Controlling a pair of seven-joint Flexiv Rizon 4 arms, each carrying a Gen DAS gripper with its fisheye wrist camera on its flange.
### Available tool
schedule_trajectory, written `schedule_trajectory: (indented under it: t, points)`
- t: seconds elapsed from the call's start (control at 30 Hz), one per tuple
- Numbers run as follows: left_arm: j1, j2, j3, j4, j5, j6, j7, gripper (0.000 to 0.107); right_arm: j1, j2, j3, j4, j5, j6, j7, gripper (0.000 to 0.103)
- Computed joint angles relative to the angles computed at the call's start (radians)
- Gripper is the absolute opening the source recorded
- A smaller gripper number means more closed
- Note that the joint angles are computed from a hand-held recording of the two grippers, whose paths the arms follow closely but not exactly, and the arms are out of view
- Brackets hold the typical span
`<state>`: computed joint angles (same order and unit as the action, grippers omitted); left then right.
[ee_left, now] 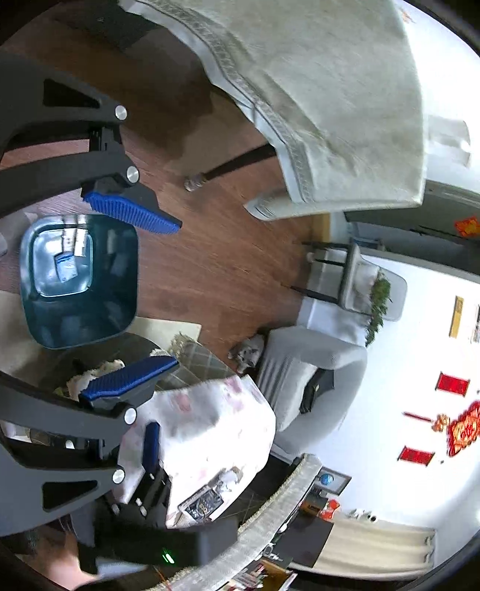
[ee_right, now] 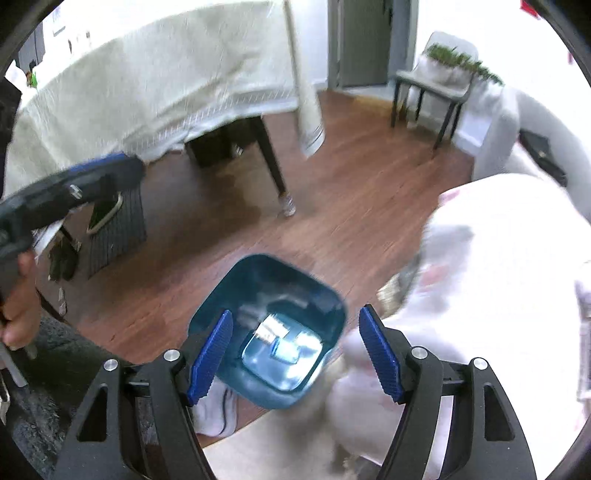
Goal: Collect trash
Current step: 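Move both grippers back over the table toward the white lid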
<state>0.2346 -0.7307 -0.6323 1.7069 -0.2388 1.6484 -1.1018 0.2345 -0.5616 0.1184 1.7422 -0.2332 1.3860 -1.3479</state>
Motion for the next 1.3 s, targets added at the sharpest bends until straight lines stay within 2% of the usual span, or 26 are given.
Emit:
schedule_trajectory:
  t: [0.2, 0.3, 0.47, 0.6, 0.8, 0.9, 1.17, 1.3]
  points:
    - [-0.060, -0.020, 0.005, -0.044, 0.031, 0.008, 0.028, 0.074, 0.027, 0.080, -0.122, 0.112, -0.045, 0.116, 0.071, 0.072]
    - [-0.132, -0.032, 0.052, -0.091, 0.044, 0.002, 0.046, 0.075, 0.043, 0.114, -0.197, 0.169, -0.080, 0.157, 0.120, 0.072]
    - [-0.217, -0.069, 0.077, -0.166, 0.033, -0.028, 0.076, 0.077, 0.100, 0.165, -0.359, 0.266, -0.140, 0.235, 0.213, 0.074]
    - [-0.294, -0.105, 0.113, -0.240, 0.008, -0.074, 0.100, 0.078, 0.117, 0.195, -0.442, 0.328, -0.144, 0.280, 0.243, 0.075]
    - [-0.434, -0.161, 0.227, -0.373, -0.035, -0.163, 0.114, 0.078, 0.163, 0.228, -0.556, 0.403, -0.113, 0.324, 0.235, 0.078]
    - [-0.490, -0.194, 0.279, -0.446, -0.049, -0.206, 0.111, 0.078, 0.136, 0.238, -0.551, 0.419, -0.077, 0.332, 0.206, 0.078]
    - [-0.603, -0.307, 0.401, -0.677, -0.052, -0.338, 0.068, 0.076, -0.029, 0.250, -0.428, 0.418, -0.004, 0.336, 0.151, 0.078]
    - [-0.644, -0.372, 0.458, -0.813, -0.038, -0.423, 0.023, 0.071, -0.056, 0.248, -0.421, 0.420, 0.015, 0.337, 0.143, 0.078]
